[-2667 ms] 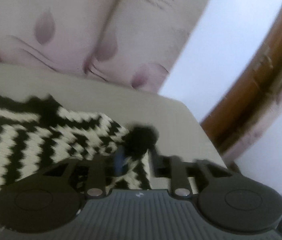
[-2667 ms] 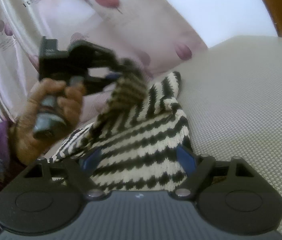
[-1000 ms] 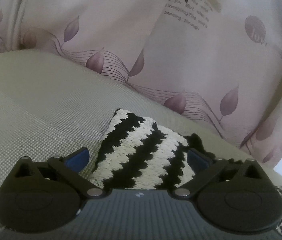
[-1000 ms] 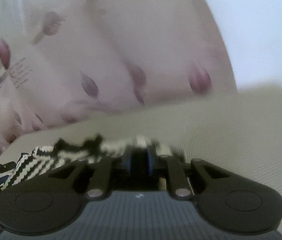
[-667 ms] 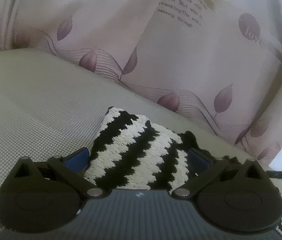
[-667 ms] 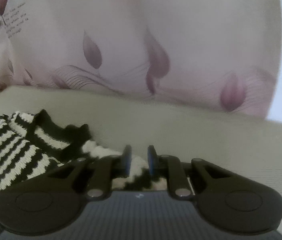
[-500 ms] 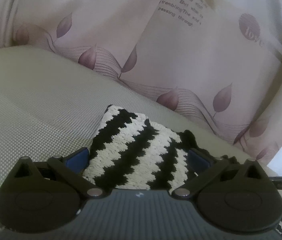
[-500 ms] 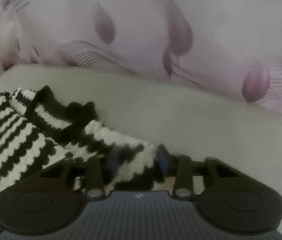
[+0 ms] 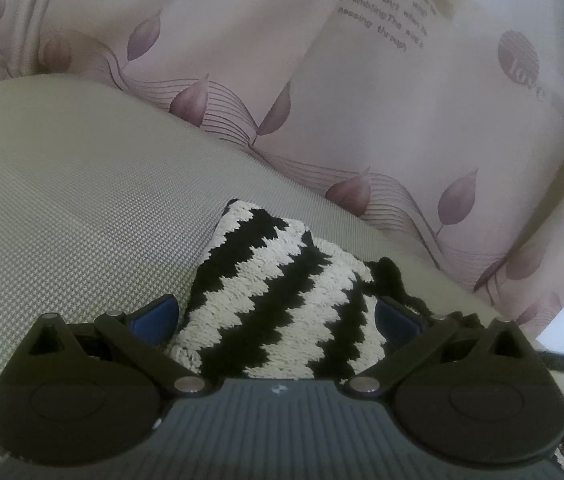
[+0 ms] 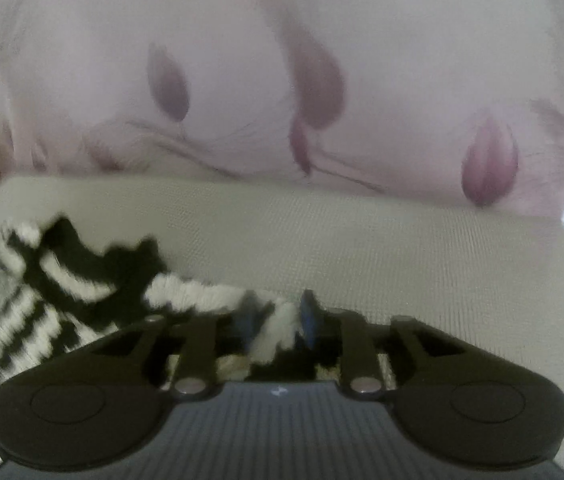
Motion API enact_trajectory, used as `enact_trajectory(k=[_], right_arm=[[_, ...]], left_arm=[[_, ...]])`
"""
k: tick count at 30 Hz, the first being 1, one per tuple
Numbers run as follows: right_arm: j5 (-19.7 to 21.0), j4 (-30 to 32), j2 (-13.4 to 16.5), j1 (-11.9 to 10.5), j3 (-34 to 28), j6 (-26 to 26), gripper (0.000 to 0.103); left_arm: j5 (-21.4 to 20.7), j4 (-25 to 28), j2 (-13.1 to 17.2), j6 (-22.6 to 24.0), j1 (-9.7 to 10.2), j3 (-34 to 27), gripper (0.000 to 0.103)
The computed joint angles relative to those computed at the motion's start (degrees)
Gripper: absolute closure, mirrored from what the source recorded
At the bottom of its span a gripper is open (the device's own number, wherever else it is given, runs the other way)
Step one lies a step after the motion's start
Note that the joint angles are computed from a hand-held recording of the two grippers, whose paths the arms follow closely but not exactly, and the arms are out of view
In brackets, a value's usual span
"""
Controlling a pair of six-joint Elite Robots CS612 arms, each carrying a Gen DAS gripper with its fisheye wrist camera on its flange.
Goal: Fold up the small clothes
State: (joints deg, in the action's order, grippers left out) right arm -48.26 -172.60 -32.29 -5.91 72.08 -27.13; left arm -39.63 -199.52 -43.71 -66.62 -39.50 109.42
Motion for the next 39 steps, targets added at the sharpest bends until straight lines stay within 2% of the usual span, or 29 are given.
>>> enact_trajectory(k=[3,6,7,9,10,11,13,15,16,17,20,21,22,24,26,29,30,31,32,33,34,35,36,37,39], right_arm=[[1.98,-3.41,-1.94,-0.19,2.09,-4.28,0.071],[4.88,0.42,-4.14,1.11,3.30,-11.30,0.070],[5.78,3.25,-4.78,1.82,3.52,-14.43,0.069],[5.88,7.63,-5.57,3.99,3.88,-21.84,0.060],[5.44,8.56,-5.59,5.16,3.95,-24.82,0.050],[5.03,9.50,-5.43,6.17,3.79,-27.08,0.044],[3.14,9.48,-4.63,8.33,3.22,-28.75,0.044],[1.78,9.98,-4.02,9.90,2.91,-29.26,0.046],[-0.44,9.63,-3.78,10.71,2.75,-28.95,0.054],[-3.84,6.89,-3.15,11.59,2.56,-27.86,0.078],[-6.52,1.41,-1.26,12.18,0.67,-19.32,0.081],[-6.93,0.92,-0.72,12.16,-0.27,-16.65,0.081],[-5.44,2.83,-0.33,11.87,-1.28,-14.41,0.081],[-2.32,6.52,-0.30,10.88,-2.11,-11.56,0.081],[-0.96,2.01,-0.57,9.68,-0.92,-5.63,0.080],[8.38,-6.93,-2.21,5.44,3.22,8.79,0.079],[12.43,-7.91,-3.40,3.54,5.47,12.03,0.078],[15.69,-8.10,-4.72,1.80,8.03,12.86,0.071],[18.27,-7.33,-6.63,-0.13,11.59,11.30,0.052],[19.10,-7.83,-8.51,-1.90,15.39,9.53,0.040],[18.85,-10.72,-10.25,-3.72,19.67,8.94,0.021],[18.68,-13.14,-11.96,-5.73,24.09,7.78,0.016],[18.55,-13.15,-13.73,-7.68,28.13,4.84,0.016],[17.44,-12.94,-15.28,-9.36,31.56,1.97,0.017],[11.68,-15.50,-17.80,-12.45,38.43,-2.31,0.017]], left_arm=[[-0.12,0.00,-0.01,-0.13,0.05,0.00,0.000],[0.05,0.14,0.01,-0.27,0.01,-0.05,0.000],[0.06,0.07,-0.01,-0.20,0.00,0.00,0.000],[0.08,-0.03,0.00,-0.13,-0.02,0.06,0.000],[0.08,-0.07,0.01,-0.13,-0.02,0.07,0.000],[0.20,0.09,0.01,-0.27,-0.04,0.05,0.000],[0.34,0.35,-0.01,-0.39,-0.08,0.05,0.000],[0.56,1.02,-0.07,-0.45,-0.12,-0.02,0.000],[0.80,1.81,-0.19,-0.60,-0.16,-0.05,0.000],[1.02,2.48,-0.32,-0.65,-0.22,-0.03,0.000],[1.45,4.25,-0.58,-1.14,-0.28,-0.06,0.000],[1.39,4.50,-0.64,-1.45,-0.25,-0.02,0.000],[1.07,4.74,-0.71,-1.61,-0.16,0.00,0.000],[0.96,4.93,-0.75,-1.64,-0.15,-0.01,0.000],[0.65,4.94,-0.79,-1.36,-0.09,-0.03,0.000],[0.41,4.63,-0.80,-1.34,-0.07,0.02,0.000],[0.26,4.34,-0.78,-1.15,-0.06,0.03,0.000],[0.02,3.93,-0.68,-0.82,0.02,-0.08,0.000],[-0.55,2.72,-0.55,-0.10,0.12,0.00,0.000],[-0.99,1.84,-0.43,0.38,0.21,-0.03,0.000],[-1.49,0.57,-0.30,1.08,0.29,0.07,0.000],[-2.99,-2.46,0.04,3.18,0.49,0.19,0.000],[-6.02,-5.85,0.21,6.02,0.91,0.44,0.000],[-9.46,-6.84,-0.42,7.73,1.37,1.05,0.001],[-15.65,-6.25,-2.93,7.71,1.81,3.39,0.002]])
